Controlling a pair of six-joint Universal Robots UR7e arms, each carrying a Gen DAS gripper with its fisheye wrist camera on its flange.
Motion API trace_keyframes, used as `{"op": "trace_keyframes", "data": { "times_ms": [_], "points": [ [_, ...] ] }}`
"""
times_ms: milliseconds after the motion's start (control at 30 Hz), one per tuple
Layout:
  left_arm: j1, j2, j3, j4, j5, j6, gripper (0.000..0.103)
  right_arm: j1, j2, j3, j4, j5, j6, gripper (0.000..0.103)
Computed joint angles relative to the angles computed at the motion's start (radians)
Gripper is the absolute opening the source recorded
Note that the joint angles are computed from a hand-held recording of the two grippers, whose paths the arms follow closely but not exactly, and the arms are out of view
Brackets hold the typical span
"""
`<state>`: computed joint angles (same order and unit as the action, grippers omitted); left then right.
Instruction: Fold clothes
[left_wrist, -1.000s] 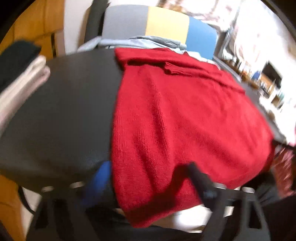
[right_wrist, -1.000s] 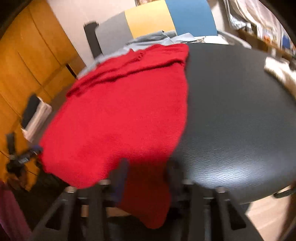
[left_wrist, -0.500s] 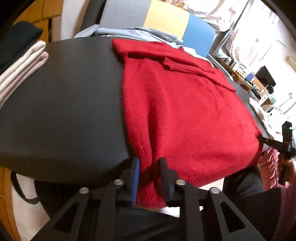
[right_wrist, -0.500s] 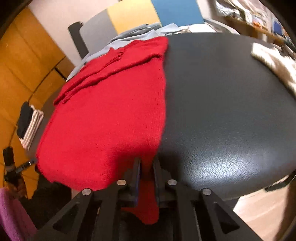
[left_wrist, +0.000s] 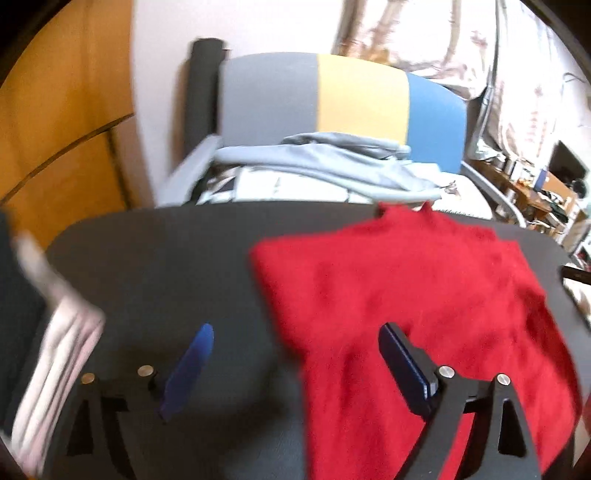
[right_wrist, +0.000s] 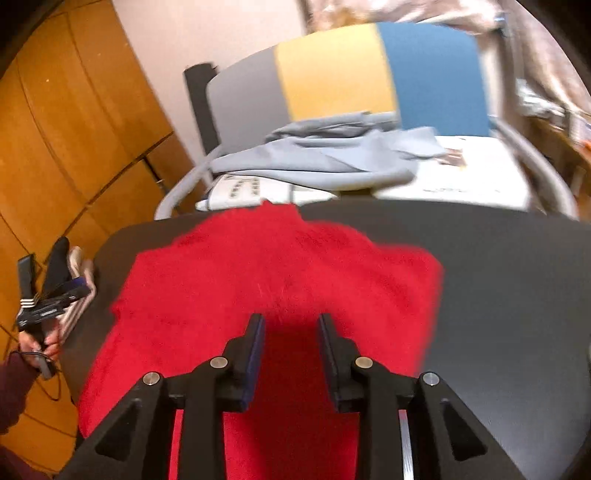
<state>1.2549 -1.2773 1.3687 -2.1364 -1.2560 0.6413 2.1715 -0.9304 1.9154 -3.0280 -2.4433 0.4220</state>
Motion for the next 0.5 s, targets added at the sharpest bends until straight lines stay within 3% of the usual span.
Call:
{"op": "trace_keyframes", "data": {
  "times_ms": [133, 267, 400, 500],
  "points": [
    [-0.067, 0.152, -0.090, 0.034, 0.024, -0.032, 0.093, -0.112, 0.079, -0.198, 0.122, 0.052, -0.124, 0.030],
    [-0.102, 0.295, -0.193, 0.067, 0.040, -0.052, 0.093, -0.183, 0.164, -0.351, 0.204, 0.083, -0.195, 0.030],
    [-0.122, 0.419, -0.286, 0.125, 0.081, -0.061, 0.093, -0.230, 0.213, -0.426, 0.256, 0.125, -0.253, 0.030],
    [-0.126, 0.483, -0.324, 0.144, 0.154, -0.019, 0.093, -0.244, 0.239, -0.459, 0.305, 0.117, -0.299, 0.031]
  ]
}}
